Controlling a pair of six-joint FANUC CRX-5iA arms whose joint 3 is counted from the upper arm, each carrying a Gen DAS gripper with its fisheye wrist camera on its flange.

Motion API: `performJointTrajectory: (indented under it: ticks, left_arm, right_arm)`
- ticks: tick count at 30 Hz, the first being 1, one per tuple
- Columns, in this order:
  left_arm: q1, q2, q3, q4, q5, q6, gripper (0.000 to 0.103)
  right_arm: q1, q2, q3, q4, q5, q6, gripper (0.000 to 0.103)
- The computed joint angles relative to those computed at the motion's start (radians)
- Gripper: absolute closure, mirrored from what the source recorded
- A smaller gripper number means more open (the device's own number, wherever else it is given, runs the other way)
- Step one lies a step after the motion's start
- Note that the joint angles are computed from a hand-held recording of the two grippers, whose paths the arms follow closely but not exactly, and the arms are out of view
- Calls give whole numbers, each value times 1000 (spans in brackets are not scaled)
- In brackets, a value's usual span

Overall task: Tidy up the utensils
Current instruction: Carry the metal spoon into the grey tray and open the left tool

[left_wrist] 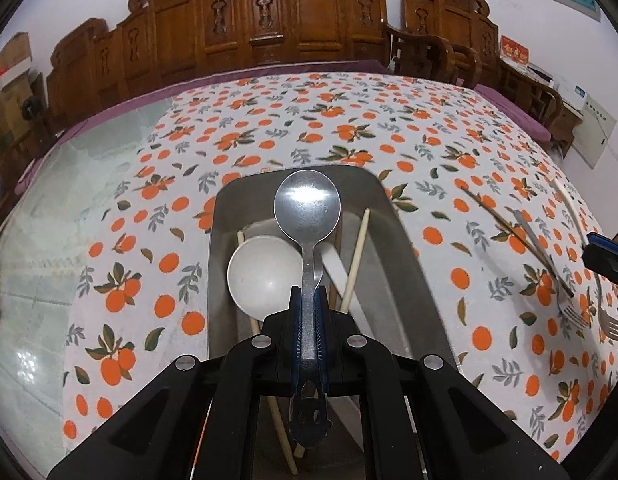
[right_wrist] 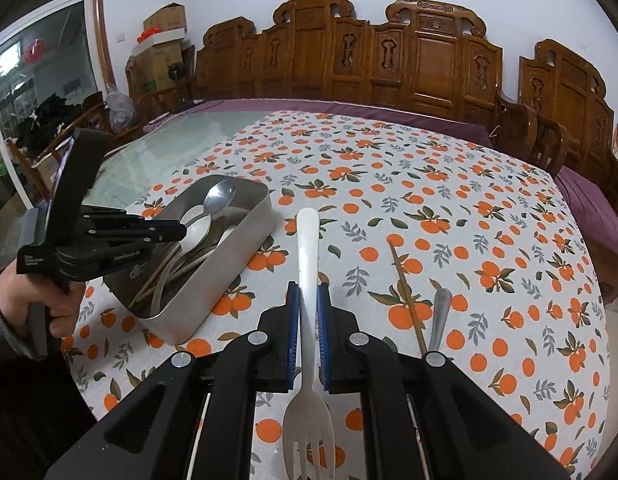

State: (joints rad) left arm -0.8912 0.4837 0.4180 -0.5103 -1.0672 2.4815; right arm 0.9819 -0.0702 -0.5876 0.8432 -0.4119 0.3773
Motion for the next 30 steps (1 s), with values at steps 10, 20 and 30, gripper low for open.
performJointTrajectory:
  ticks: [10, 20, 30]
  left_arm:
    - [8, -8, -31, 17, 38, -20, 97]
    - [14, -62, -72, 6, 75, -13, 97]
    - [10, -109, -99, -33, 83, 5, 95]
  right_arm:
    - [22, 24, 23, -59, -41, 44, 93]
    - [49, 52, 79, -80, -81, 56, 93]
    - [90, 132, 195, -129, -88, 90, 93]
